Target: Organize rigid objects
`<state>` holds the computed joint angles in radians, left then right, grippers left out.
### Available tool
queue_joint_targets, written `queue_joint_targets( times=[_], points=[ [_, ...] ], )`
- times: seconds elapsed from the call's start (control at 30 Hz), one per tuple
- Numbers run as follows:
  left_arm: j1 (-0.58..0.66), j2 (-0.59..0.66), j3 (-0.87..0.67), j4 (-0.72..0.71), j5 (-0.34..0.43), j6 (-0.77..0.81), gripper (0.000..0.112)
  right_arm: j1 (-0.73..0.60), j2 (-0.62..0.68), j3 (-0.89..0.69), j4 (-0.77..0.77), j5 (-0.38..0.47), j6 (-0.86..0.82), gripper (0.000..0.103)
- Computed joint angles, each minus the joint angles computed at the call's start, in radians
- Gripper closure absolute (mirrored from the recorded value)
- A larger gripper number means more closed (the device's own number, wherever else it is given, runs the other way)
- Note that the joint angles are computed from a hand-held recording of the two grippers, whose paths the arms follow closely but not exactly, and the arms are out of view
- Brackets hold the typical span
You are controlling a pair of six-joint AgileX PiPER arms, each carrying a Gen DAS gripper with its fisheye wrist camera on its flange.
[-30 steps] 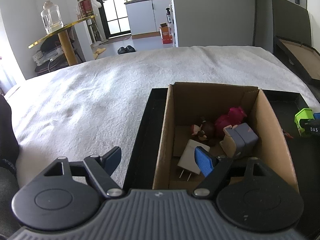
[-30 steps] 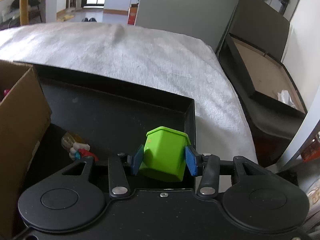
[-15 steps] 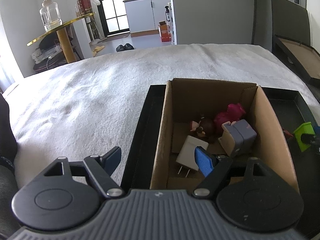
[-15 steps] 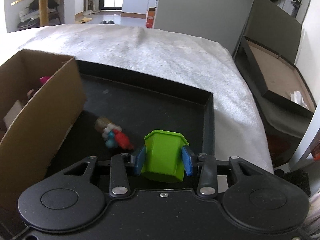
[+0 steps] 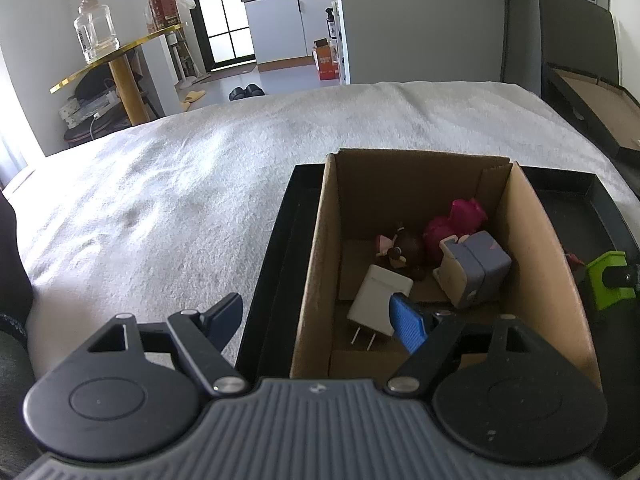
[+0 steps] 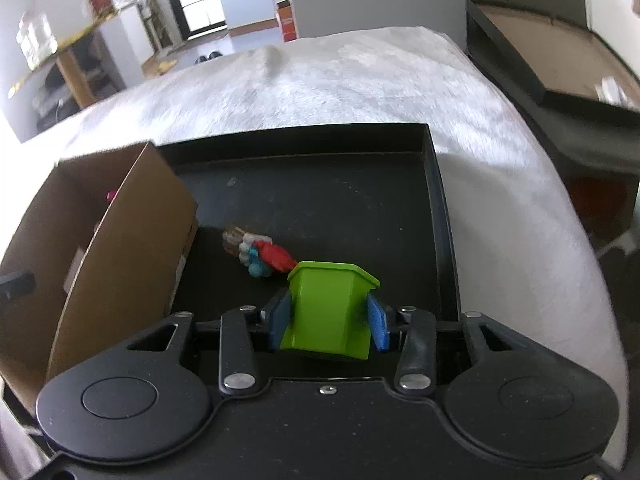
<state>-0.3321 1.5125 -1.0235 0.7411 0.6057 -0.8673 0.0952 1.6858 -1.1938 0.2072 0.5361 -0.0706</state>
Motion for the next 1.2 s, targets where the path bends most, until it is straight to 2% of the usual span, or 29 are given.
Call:
queue_joint_targets(
  times=[0.13,0.37,0.8,1.2],
  points=[
    [-0.007,0.006,0.001,0.018,0.004,-0.011,0.033,-0.017,0.01,0.015,0.063,-0.015,-0.024,0.054],
    [-0.025,0.033,-0.01,0.03,0.031,-0.01,0.033,-0.06,0.044,0.021,0.215,0.006,-0.075,0.052],
    [-0.041,0.04,-0.013,0.018,0.052,0.016,0.033,-0.027,-0.038,0.073,0.04,-0.008,0.101,0.053],
    [-0.027,0.009,0.008,0.022,0.036,0.003,0.033,0.09,-0.11,0.064,-0.165,-0.03,0.247,0.053]
  ],
)
